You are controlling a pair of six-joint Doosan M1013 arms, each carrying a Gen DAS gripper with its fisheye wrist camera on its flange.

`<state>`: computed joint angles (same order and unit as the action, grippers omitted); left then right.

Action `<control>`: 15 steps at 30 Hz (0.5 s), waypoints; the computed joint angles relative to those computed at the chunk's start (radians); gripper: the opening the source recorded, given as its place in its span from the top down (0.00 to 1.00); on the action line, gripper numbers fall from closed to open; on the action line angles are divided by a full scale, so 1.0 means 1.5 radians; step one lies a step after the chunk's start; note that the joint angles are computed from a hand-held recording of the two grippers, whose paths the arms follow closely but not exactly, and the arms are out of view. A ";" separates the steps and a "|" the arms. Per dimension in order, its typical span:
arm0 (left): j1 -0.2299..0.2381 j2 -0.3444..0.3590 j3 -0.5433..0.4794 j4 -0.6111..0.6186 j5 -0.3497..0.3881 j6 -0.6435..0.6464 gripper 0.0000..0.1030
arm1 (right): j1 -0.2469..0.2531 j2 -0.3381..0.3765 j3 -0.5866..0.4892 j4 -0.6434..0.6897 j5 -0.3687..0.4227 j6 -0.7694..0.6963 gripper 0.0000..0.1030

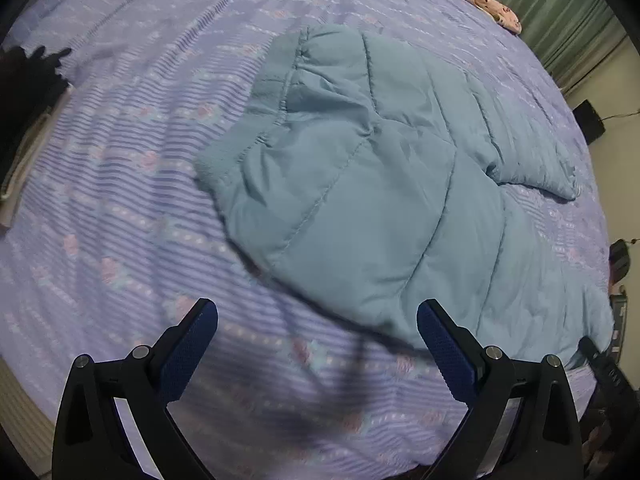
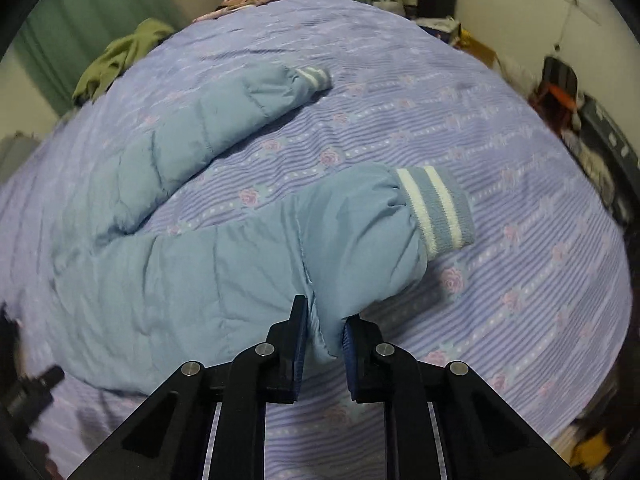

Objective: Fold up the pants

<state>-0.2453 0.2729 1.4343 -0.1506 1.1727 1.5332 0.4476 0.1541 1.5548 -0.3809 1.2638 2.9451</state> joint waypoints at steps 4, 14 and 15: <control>0.013 0.026 -0.006 -0.065 0.021 0.004 0.08 | -0.004 0.001 0.002 0.020 0.007 0.004 0.83; 0.020 0.044 -0.013 -0.116 0.040 -0.019 0.56 | 0.002 0.009 -0.013 0.016 0.031 -0.013 0.83; 0.021 0.040 -0.014 -0.112 0.039 -0.016 0.69 | 0.003 0.007 -0.013 0.014 0.029 -0.009 0.83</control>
<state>-0.2134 0.3332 1.4139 -0.3183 1.2312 1.5087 0.4528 0.1651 1.5345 -0.3593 1.3072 2.9318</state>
